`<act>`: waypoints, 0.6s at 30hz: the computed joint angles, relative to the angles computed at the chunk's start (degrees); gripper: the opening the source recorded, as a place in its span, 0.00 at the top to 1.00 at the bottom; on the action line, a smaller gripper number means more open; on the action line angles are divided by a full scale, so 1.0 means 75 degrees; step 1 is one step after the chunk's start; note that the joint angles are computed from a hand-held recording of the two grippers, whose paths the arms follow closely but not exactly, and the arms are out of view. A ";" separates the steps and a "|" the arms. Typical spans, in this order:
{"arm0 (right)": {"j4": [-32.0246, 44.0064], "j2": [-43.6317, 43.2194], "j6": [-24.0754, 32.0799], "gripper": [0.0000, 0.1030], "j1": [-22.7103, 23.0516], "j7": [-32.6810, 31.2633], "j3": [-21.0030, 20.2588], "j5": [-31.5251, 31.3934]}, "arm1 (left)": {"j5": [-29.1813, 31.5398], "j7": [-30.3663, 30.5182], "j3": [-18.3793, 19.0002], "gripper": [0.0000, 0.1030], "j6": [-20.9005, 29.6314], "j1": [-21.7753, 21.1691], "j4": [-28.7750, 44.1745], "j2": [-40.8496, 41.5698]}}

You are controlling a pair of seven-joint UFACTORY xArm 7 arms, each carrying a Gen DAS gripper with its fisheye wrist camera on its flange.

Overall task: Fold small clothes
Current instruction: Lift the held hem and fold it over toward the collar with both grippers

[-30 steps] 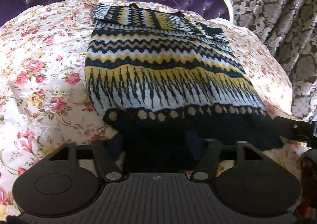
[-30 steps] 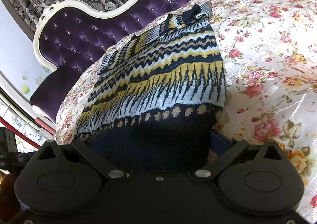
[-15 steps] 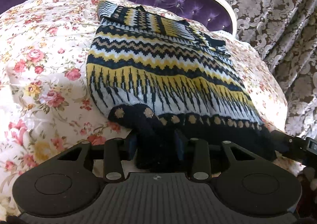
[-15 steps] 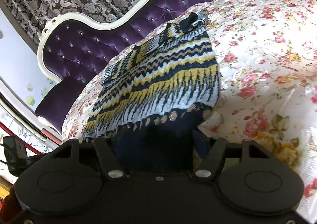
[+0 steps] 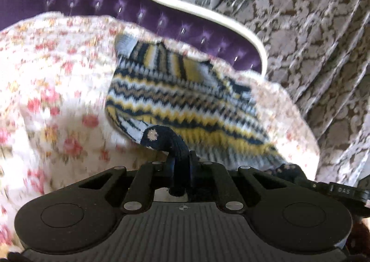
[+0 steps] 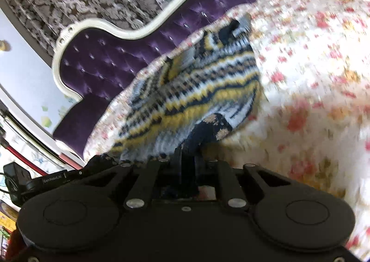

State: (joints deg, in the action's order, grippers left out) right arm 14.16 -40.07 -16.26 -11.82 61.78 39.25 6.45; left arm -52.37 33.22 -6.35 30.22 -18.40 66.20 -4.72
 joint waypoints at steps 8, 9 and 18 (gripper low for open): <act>0.0969 0.1081 -0.1054 0.82 0.0090 -0.1395 -0.1318 -0.0382 | -0.0519 0.0343 -0.0122 0.90 0.0151 0.0154 0.1739 0.0895; 0.1164 0.1282 -0.1157 0.82 0.0138 -0.1569 -0.1508 -0.0431 | -0.0510 0.0316 -0.0180 0.90 0.0171 0.0200 0.2053 0.1091; 0.2936 0.3316 -0.1926 0.82 0.0417 -0.3101 -0.2777 -0.0628 | 0.0539 -0.0253 -0.0838 0.90 -0.0338 0.0420 0.4935 0.3223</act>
